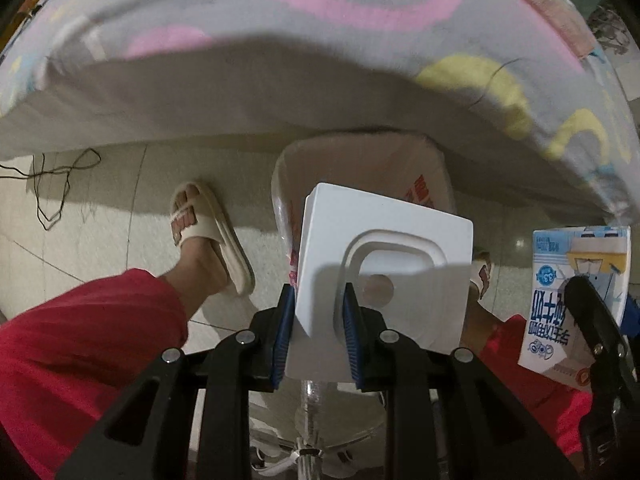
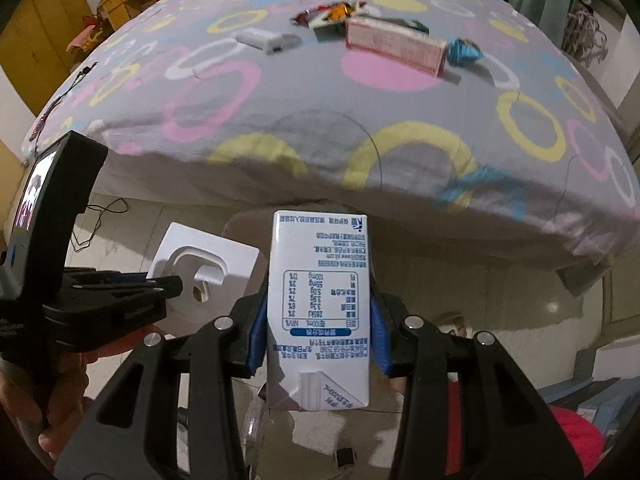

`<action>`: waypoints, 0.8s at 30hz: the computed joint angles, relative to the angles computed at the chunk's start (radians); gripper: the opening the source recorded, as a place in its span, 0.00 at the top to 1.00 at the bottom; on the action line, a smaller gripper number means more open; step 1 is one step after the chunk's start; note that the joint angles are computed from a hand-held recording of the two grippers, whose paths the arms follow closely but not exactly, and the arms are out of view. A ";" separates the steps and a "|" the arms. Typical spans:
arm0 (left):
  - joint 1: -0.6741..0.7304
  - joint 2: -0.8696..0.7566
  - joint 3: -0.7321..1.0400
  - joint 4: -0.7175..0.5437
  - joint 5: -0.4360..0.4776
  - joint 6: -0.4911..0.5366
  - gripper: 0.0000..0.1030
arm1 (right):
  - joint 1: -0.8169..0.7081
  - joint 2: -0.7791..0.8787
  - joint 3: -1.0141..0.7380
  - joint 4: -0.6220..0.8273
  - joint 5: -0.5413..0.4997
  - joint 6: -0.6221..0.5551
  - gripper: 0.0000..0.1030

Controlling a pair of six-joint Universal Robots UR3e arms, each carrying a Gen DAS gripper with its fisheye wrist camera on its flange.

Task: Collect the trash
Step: 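Carry the milk carton and white tray down over the floor trash bag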

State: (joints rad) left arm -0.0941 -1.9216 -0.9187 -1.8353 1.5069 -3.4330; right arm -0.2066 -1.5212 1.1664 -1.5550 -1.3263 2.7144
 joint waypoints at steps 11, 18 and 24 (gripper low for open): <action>0.011 -0.104 -0.041 0.053 -0.027 -0.048 0.76 | 0.001 0.044 0.177 -0.168 -0.030 0.043 0.60; 0.024 -0.164 -0.061 0.084 -0.059 -0.079 0.76 | -0.002 0.055 0.296 -0.266 -0.043 0.061 0.60; 0.035 -0.192 -0.095 0.122 -0.068 -0.117 0.76 | 0.013 0.116 0.313 -0.313 -0.064 0.096 0.60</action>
State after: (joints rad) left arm -0.0590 -2.1141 -1.0133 -1.7136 1.4388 -3.5505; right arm -0.1939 -1.4056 1.4789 -1.8676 -1.3908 2.8107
